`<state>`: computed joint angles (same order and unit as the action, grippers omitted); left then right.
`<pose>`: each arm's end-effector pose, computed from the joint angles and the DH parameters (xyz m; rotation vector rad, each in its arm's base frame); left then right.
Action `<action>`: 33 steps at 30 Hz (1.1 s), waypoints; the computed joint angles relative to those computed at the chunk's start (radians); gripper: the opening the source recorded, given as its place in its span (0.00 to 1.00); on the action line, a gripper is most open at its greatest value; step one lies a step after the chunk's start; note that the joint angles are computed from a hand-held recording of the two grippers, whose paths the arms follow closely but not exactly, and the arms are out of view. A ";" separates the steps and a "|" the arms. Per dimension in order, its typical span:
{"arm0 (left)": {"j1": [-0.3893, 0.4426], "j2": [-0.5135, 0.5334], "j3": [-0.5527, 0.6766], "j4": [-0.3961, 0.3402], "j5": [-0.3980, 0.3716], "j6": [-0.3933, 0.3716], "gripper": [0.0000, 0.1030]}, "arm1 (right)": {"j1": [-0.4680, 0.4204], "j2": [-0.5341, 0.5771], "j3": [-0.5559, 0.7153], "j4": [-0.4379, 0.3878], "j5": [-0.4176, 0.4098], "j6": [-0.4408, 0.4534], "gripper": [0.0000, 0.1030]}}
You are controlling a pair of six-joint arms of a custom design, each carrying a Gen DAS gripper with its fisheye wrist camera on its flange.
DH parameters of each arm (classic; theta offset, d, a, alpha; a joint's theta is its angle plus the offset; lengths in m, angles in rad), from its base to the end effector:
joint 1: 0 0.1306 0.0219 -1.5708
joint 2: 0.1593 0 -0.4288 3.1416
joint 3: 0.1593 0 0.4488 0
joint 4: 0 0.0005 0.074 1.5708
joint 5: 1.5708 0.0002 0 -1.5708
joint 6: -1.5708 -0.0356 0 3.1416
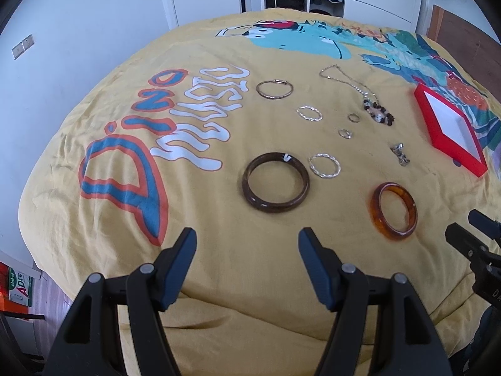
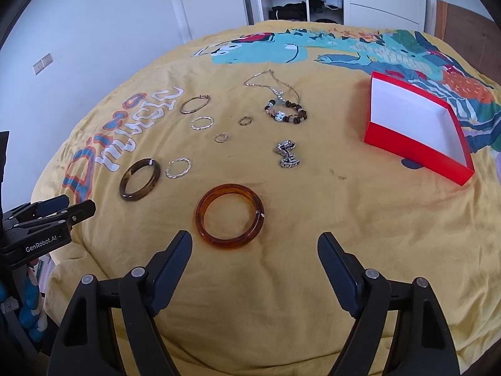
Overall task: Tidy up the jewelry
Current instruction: 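Lower the left tool onto the dark brown bangle while the right tool grasps the amber bangle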
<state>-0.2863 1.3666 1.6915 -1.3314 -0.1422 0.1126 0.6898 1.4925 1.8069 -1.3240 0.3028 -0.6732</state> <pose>0.4677 -0.1330 0.6098 0.1695 2.5563 0.0317 0.4242 0.3355 0.6053 0.0898 2.5174 0.1587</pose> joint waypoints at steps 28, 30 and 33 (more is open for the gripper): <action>0.050 0.217 0.118 0.018 -0.017 0.032 0.64 | -0.104 0.114 0.017 0.007 -0.161 0.078 0.57; 0.053 0.227 0.113 0.015 -0.012 0.036 0.64 | -0.107 0.125 0.020 0.002 -0.164 0.092 0.54; 0.052 0.228 0.103 0.029 -0.013 0.032 0.63 | -0.109 0.135 0.022 0.008 -0.161 0.111 0.50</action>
